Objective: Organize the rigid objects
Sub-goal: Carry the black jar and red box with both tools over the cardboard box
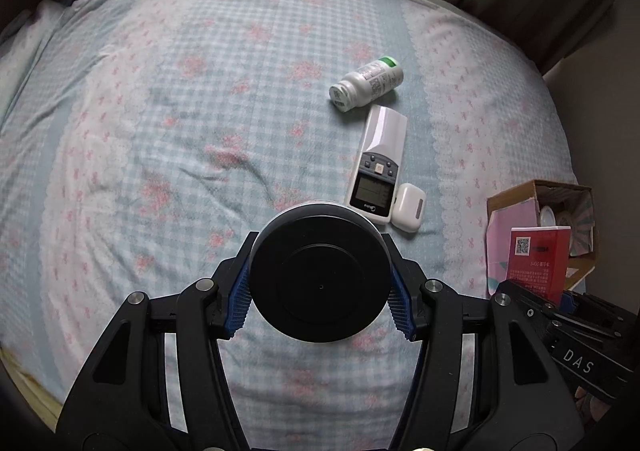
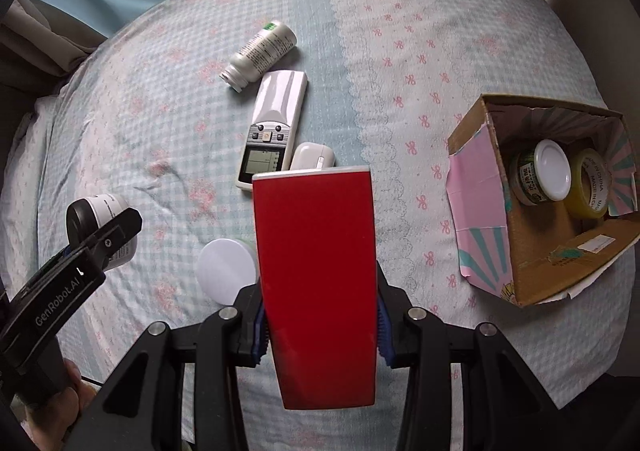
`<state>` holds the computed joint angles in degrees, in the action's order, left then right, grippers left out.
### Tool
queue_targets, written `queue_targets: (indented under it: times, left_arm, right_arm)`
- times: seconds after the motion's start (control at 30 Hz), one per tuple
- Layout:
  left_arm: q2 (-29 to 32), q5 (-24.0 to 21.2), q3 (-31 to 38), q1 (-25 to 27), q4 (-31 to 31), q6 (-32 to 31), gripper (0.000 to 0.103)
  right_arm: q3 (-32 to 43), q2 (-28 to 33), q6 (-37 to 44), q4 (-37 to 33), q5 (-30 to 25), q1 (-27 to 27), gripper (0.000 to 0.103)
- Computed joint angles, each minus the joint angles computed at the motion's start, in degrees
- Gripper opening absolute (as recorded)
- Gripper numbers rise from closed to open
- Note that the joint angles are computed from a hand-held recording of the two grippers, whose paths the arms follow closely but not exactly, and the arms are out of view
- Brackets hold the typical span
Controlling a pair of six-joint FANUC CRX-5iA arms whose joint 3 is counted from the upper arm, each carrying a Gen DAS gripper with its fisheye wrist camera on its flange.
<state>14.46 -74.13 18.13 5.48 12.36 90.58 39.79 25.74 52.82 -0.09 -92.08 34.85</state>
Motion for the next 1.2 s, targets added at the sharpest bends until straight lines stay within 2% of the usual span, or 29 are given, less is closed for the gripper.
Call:
queue_targets:
  times: [0.17,0.33,0.5,0.63,0.9,1.2]
  left_arm:
    - [-3.45,-0.70,0.52,-0.16,2.11,-3.13,0.053]
    - [-5.41,-1.83,2.01,-1.98,2.96,-2.03,0.053]
    - [-5.97,-2.56,4.92,-5.90,2.33,1.95,0.053]
    - [-5.58,-2.69,8.45,-10.49,-0.60,8.23,0.053]
    - [1.44,-4.87,20.12,-20.09,-4.56,16.45,0.053]
    - [14.30,-9.89,36.87,-28.41,-6.89,21.29,0.053]
  right_arm:
    - [0.44,-4.37,-1.41,0.88,-0.21,0.24,0.039]
    - [-0.04,-8.12,-0.66,3.43,0.21,0.20,0.039]
    - [-1.60,-12.01,2.31,3.28,0.65,-1.99,0.039]
    - [-3.12,-14.85,6.96,1.27,1.22,-5.44,0.039]
    - [-3.02,-17.29,14.34,-2.86,2.46,-17.11,0.039]
    - [0.00,-14.13,19.88,-7.22,-0.40,-29.70,0.039]
